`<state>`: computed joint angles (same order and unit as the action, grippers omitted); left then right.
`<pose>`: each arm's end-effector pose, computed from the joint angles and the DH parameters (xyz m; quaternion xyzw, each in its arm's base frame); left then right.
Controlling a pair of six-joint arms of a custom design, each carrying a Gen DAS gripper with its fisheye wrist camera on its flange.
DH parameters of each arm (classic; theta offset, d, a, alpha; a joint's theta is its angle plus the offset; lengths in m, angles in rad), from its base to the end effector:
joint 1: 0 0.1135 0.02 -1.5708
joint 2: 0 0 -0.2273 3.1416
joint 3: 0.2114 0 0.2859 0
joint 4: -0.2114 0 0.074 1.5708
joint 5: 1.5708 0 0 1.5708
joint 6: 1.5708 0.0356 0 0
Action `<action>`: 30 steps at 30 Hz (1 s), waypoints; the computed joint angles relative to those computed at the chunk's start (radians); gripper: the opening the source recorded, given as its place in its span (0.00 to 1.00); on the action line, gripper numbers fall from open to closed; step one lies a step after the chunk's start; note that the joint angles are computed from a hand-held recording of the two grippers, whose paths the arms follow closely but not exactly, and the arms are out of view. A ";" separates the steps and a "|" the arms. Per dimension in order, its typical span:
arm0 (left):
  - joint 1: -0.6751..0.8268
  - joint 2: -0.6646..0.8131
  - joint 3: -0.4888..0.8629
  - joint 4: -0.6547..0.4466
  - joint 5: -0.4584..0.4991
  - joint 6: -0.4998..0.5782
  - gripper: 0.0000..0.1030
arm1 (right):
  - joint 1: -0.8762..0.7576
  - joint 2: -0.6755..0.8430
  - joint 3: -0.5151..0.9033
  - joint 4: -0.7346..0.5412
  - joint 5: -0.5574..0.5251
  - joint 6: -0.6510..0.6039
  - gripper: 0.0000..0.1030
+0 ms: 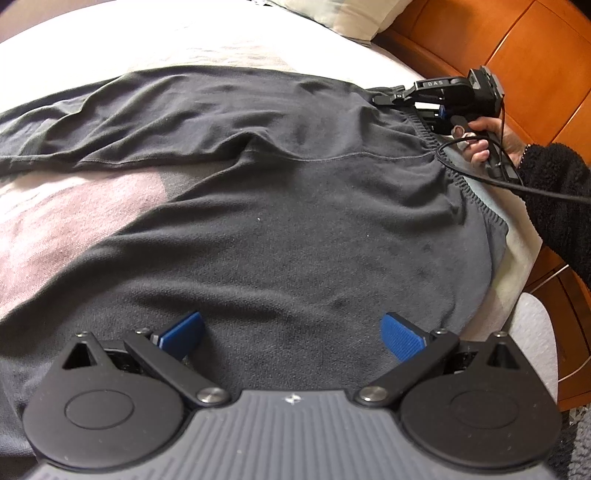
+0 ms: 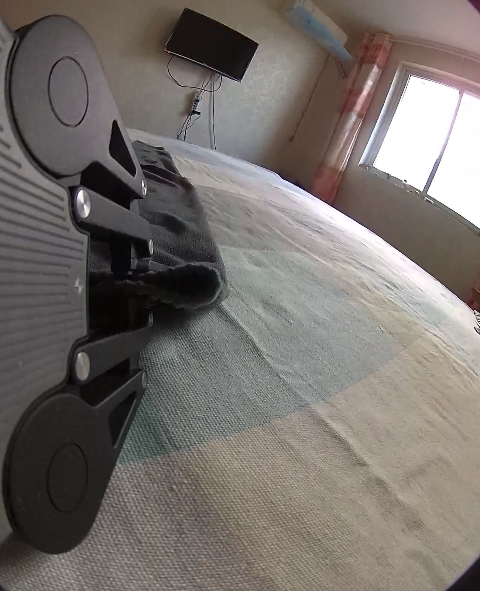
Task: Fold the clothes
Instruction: 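Hold the hem with the right gripper while the left gripper moves into the sweatshirt fabric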
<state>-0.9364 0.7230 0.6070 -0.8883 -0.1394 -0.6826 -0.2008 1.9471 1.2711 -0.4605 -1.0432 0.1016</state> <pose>0.1183 -0.1524 0.1989 0.1019 0.9526 -0.1557 0.2407 0.3959 -0.0492 0.1134 0.0214 0.8532 0.4767 0.2107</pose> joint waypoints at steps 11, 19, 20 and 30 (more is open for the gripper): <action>-0.003 0.012 0.007 0.005 -0.004 0.003 0.99 | 0.019 -0.061 -0.065 0.053 0.045 0.002 0.06; 0.011 0.015 0.007 0.017 0.006 0.004 0.99 | 0.062 -0.210 -0.160 0.094 0.138 -0.045 0.09; 0.015 0.012 0.006 0.019 0.010 -0.002 0.99 | 0.066 -0.228 -0.165 0.086 0.147 -0.054 0.09; 0.132 0.110 0.128 0.015 0.023 0.223 0.99 | 0.064 -0.397 -0.168 -0.093 0.108 -0.200 0.09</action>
